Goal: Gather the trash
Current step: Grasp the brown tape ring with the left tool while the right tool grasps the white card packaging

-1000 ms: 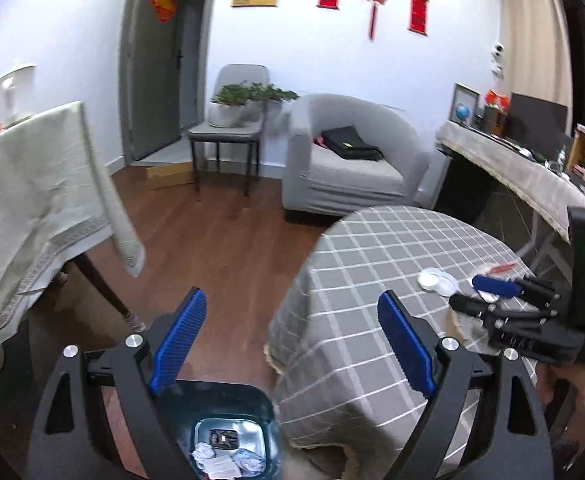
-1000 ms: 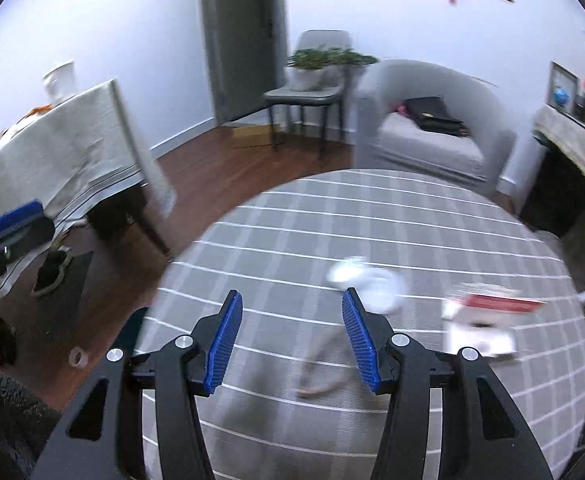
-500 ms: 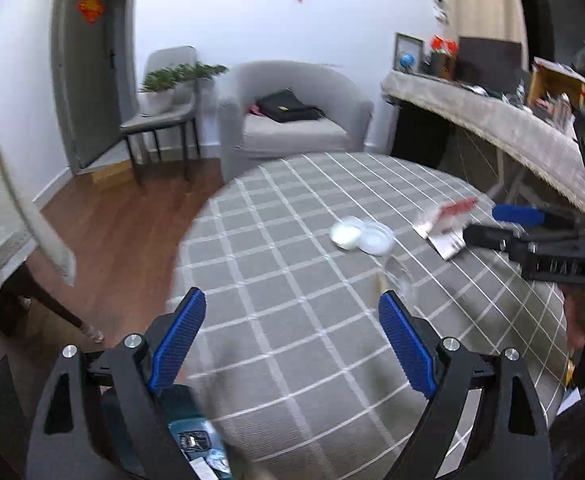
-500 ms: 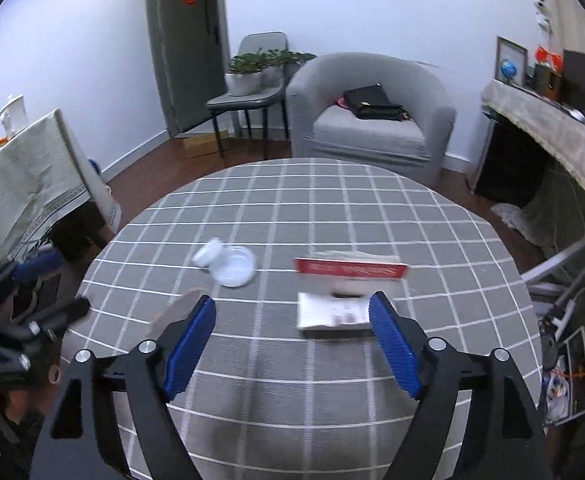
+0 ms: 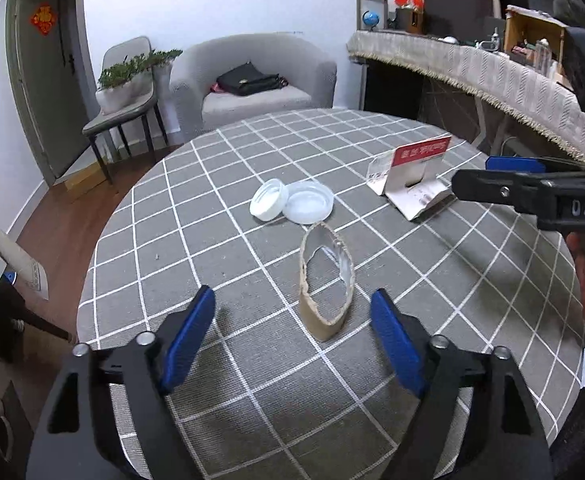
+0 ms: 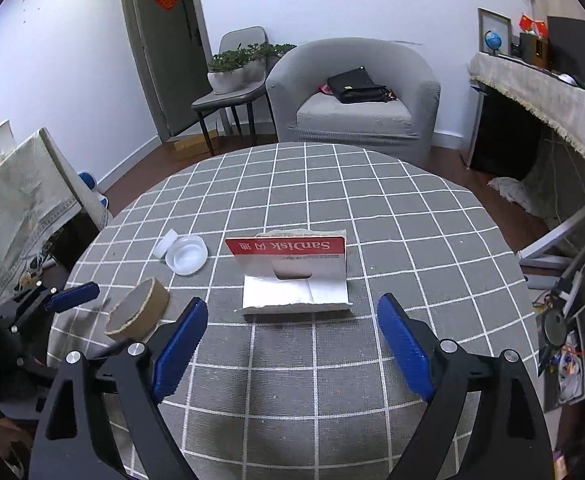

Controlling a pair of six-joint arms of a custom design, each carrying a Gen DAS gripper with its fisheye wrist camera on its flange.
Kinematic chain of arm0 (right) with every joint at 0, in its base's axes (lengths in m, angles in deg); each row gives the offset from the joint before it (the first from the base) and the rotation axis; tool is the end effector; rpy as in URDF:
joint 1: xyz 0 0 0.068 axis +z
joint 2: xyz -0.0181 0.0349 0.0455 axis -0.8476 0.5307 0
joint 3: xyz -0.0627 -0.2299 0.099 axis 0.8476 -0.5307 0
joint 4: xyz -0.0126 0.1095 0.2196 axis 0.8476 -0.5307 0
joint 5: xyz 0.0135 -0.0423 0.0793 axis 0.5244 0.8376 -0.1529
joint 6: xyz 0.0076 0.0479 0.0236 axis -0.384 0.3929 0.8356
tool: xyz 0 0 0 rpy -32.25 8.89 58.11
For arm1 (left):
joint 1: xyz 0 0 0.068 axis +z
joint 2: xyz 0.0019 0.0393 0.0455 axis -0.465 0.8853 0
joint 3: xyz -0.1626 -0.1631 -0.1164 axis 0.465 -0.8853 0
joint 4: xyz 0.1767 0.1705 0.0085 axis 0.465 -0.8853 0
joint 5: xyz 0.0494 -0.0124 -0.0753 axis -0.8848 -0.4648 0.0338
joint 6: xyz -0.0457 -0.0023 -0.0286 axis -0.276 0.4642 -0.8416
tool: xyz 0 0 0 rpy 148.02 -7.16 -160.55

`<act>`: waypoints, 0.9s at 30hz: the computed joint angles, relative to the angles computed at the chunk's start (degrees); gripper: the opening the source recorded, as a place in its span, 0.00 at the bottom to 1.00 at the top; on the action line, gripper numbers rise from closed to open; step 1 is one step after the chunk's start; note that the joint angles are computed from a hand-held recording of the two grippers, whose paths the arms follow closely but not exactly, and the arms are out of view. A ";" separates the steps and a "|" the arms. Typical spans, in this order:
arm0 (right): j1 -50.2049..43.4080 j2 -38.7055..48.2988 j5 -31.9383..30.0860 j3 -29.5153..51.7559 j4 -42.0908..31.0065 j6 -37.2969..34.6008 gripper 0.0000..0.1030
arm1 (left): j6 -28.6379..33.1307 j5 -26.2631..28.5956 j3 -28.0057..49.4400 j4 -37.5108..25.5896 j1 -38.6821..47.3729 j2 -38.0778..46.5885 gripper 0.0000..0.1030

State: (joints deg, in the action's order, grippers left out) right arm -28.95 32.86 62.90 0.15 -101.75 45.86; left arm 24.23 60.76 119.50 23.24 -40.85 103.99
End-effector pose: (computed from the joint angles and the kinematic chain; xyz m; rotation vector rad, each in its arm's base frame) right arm 0.1276 0.0498 0.3748 0.5530 2.2653 -0.0345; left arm 0.2378 -0.0728 0.3417 1.1390 2.1132 -0.4453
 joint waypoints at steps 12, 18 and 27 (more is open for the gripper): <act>-6.22 3.85 -5.25 -0.02 5.26 -7.71 0.85 | -1.07 2.93 7.09 -5.90 0.50 7.04 0.58; -9.35 6.17 -6.64 -0.19 6.74 -9.79 0.86 | 0.24 5.79 7.25 -6.15 1.65 7.49 0.29; -12.00 7.87 -7.46 0.03 6.95 -10.56 0.86 | 1.83 10.29 10.31 -9.89 5.40 10.25 0.28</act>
State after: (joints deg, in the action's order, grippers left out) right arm -40.95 40.73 55.45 0.18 -94.79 35.30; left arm 26.05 71.05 129.82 13.34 -35.45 114.24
